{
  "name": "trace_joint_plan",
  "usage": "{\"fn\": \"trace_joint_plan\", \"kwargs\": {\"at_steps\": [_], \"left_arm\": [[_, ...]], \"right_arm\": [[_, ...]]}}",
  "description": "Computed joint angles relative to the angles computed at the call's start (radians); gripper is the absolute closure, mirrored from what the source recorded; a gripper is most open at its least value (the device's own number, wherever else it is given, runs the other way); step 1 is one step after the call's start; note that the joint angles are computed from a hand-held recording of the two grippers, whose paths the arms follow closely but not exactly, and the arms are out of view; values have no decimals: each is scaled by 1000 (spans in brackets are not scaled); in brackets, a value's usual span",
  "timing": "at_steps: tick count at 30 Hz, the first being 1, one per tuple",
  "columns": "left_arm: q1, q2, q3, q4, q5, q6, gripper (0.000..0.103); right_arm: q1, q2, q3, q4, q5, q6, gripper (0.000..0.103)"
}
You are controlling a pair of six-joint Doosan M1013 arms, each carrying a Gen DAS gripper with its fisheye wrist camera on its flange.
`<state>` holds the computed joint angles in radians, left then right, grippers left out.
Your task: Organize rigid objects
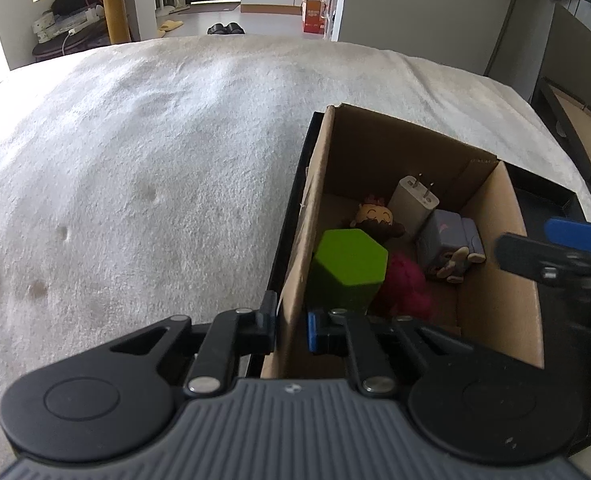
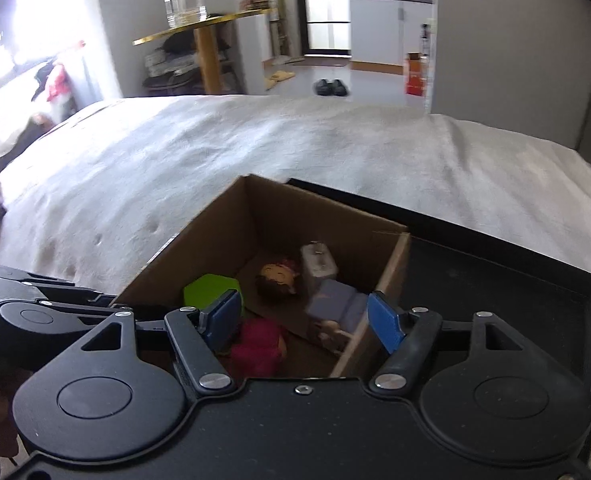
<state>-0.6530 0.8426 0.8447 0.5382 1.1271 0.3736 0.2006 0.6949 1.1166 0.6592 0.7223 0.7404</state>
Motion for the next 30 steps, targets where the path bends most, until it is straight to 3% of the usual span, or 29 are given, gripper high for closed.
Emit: {"fn": "trace_joint_plan", "kwargs": {"at_steps": [5,10,12,15,24,26,28,30], "left_arm": [[-5,11,-42,0,51,56,84],[-12,2,-58,19,74,69,58],[-16,-7,-54,31,73,70,53],[-23,-16,-55,49,87,92,51],[-43,-64,-17,81,31,97,51],[-45,-75,-6,72,12,116,45],[-51,-82,-2,84,7,126,30],[-58,-91,7,100,-1,122,23]], "right_arm": [[-17,-26,25,-5,-4,35,29],[-32,-43,34,-42,-8,115,23],[-40,-53,44,-45,-13,137,17],[-46,-67,57,-56,-21,158,9],[-70,-109,101,-18,-50,163,6],[-74,-117,108,-7,-57,159,6],[-80,-128,119,10,-66,147,6],[-85,-139,132,27,-73,135,2]]}}
